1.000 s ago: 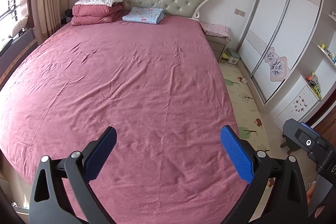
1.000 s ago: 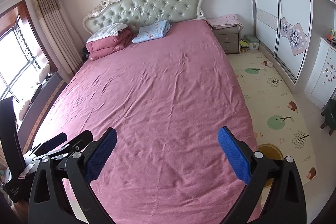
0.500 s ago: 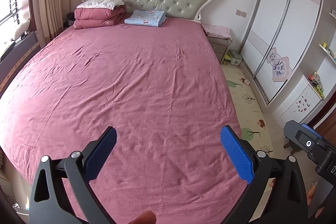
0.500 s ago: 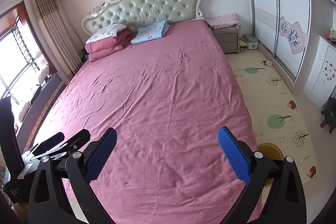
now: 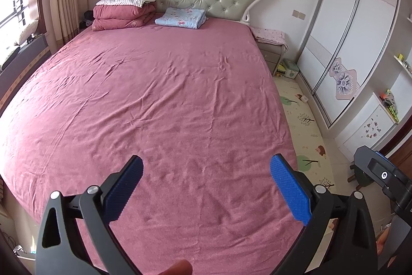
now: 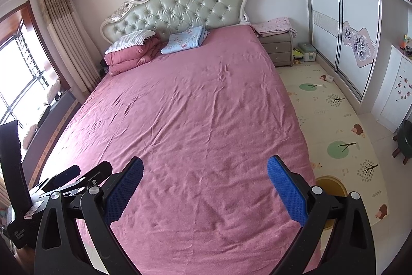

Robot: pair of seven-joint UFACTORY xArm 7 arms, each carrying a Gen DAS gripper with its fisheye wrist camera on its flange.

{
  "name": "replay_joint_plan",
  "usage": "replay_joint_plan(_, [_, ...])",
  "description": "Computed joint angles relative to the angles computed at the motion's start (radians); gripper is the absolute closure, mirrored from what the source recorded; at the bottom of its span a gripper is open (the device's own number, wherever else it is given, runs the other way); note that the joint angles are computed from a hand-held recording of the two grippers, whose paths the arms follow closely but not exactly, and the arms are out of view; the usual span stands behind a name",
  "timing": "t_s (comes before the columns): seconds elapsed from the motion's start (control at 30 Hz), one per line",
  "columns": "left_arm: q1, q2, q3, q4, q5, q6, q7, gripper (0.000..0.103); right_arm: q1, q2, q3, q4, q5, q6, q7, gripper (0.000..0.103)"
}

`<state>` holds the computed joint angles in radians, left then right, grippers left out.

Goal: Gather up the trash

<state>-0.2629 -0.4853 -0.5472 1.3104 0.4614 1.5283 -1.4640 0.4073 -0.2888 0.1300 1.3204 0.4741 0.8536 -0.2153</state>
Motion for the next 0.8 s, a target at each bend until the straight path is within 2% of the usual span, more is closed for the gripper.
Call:
replay_joint_plan(0.63, [0.001, -0.012, -0.004, -0.011, -0.001, 0.002, -0.002, 0.004, 0.006, -0.009, 0.000, -0.013, 0.002, -0.001, -0.011, 0.009])
replay_joint_plan(0.77, [0.024, 0.049, -0.058, 0.066, 0.043, 0.133, -0.002, 0.004, 0.006, -0.013, 0.001, -0.018, 0.001, -0.006, -0.008, 0.009])
replay_joint_plan(0.8, [0.014, 0.052, -0.053, 0.068, 0.049, 0.135, 0.000, 0.004, 0.007, -0.015, 0.000, -0.020, 0.002, -0.007, -0.008, 0.009])
